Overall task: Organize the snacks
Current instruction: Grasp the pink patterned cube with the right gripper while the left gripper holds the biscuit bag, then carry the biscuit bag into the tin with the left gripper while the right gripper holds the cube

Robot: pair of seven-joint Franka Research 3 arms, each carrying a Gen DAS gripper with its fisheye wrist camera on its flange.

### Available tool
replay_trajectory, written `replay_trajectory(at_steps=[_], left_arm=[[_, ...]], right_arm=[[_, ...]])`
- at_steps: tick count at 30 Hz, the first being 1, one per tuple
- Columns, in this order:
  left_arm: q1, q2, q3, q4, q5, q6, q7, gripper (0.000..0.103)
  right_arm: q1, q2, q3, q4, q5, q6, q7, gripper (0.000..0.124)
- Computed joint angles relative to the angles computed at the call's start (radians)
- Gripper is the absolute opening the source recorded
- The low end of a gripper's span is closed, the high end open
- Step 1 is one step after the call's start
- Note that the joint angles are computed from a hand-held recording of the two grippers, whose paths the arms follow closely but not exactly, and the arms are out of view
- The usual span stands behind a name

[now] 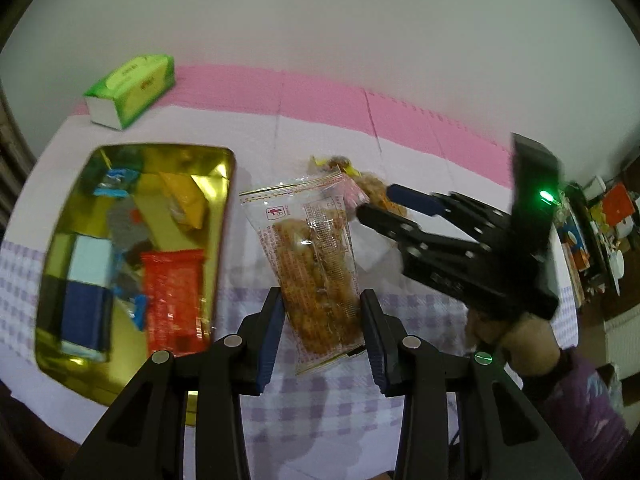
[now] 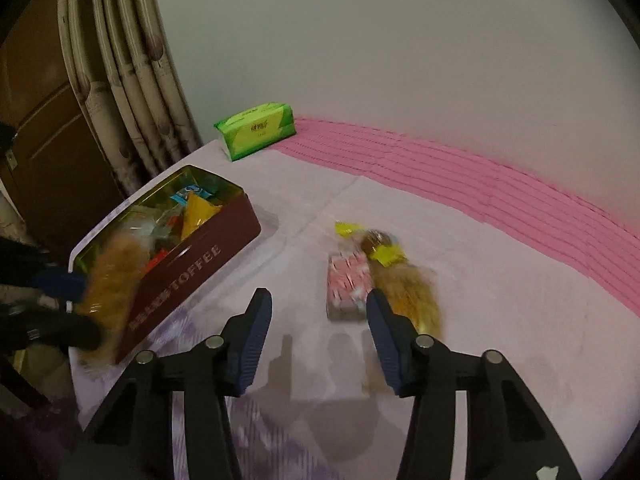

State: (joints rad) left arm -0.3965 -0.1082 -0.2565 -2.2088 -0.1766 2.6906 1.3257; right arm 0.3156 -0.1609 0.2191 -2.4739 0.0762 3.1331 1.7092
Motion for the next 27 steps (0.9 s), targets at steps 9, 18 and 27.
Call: replay_trajectory(at_steps=[9,18,27], left_arm=[[-0.006,-0.039,0.030,-0.029,-0.079,0.000,0.068,0.039],[0.005,-0.042,0.034,-0.033,-0.103,0.005,0.075,0.039],[0.005,-0.059,0.038,-0.041,-0.093,0.003,0.060,0.039]], right_arm=[[-0.042,0.123,0.000,0.140,-0.201,-0.105,0.149,0.045],[0.062,0.182,-0.084,0.203,-0.247,-0.214,0.166,0.029],[0.094,0.156,-0.103,0.169,-0.323,-0.186,0.317,0.027]])
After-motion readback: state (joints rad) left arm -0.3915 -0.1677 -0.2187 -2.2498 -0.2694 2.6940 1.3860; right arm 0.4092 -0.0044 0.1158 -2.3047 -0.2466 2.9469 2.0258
